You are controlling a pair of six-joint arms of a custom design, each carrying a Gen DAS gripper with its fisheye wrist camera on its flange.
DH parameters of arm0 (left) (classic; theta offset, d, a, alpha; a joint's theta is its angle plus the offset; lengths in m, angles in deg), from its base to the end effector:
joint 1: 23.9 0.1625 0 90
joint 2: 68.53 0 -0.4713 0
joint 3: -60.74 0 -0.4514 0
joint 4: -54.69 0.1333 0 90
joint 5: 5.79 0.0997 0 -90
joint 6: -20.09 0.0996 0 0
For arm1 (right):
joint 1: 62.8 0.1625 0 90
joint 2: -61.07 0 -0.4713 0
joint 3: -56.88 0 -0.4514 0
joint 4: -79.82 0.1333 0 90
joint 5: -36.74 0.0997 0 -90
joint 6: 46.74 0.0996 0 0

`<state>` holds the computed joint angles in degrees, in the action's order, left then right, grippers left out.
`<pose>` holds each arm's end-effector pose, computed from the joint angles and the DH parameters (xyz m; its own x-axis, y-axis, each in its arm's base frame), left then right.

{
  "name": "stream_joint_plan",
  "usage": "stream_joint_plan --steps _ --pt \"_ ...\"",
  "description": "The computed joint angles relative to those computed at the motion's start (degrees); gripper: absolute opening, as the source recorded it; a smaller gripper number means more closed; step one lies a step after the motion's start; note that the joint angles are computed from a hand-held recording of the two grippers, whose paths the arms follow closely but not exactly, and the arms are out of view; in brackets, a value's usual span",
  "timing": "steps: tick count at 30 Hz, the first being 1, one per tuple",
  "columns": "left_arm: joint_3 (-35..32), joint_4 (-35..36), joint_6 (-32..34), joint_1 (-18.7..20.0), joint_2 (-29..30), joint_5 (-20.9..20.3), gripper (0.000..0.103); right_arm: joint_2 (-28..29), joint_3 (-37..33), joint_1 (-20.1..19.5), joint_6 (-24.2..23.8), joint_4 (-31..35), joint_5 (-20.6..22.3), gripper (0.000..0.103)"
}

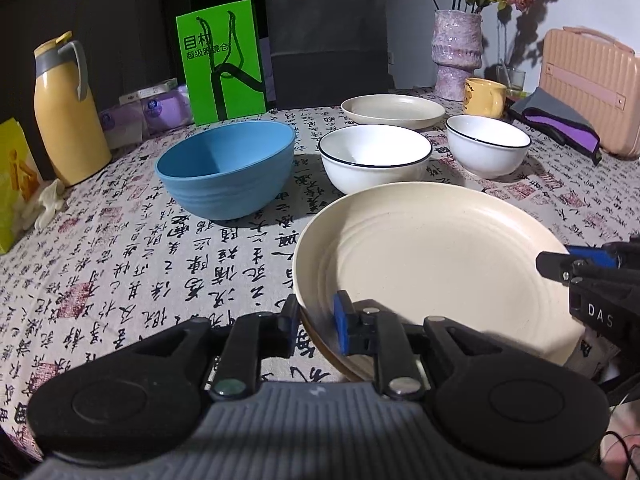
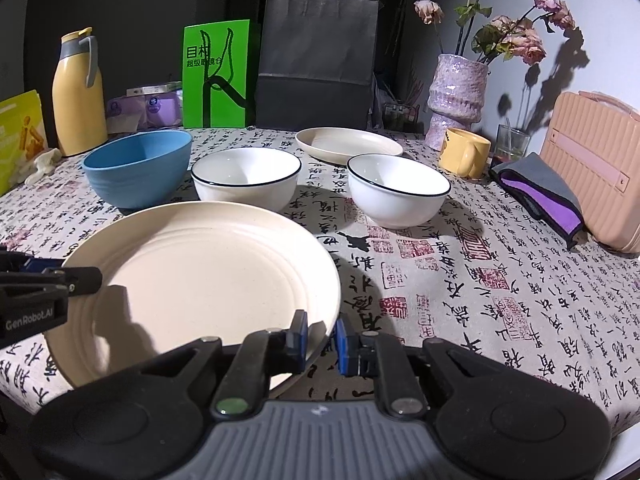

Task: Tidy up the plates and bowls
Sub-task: 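Lower the held cream plate onto the first cream plate with both grippers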

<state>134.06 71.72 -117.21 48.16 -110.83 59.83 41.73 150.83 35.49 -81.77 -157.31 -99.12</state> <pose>-0.0564 -0.7405 0.1130 -0.5439 0.4931 -0.6790 0.8137 0.5078 -0.2831 0.1564 -0.6448 -0.0424 -0.6203 0.3018 0.7240 -0.4877 0.5746 -0.6573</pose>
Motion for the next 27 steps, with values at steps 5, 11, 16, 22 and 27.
stream_joint_plan --steps 5,11,16,22,27 --pt "0.57 -1.3 1.91 -0.41 0.22 -2.02 0.021 0.43 -0.62 0.05 -1.29 -0.37 -0.41 0.014" --pt "1.01 -2.22 3.1 -0.49 0.32 -2.56 0.021 0.79 -1.01 -0.08 -2.14 -0.58 -0.78 0.015" --pt "1.16 -2.7 3.61 -0.45 0.4 -2.73 0.022 0.85 -1.01 -0.1 -2.08 -0.71 -0.62 0.015" --pt "-0.81 0.63 0.61 -0.06 0.97 -1.74 0.024 -0.55 0.86 -0.56 1.48 0.8 1.32 0.018" --pt "-2.11 3.74 -2.98 0.5 0.77 1.3 0.043 -2.3 3.47 -1.04 4.78 0.46 4.81 0.04"
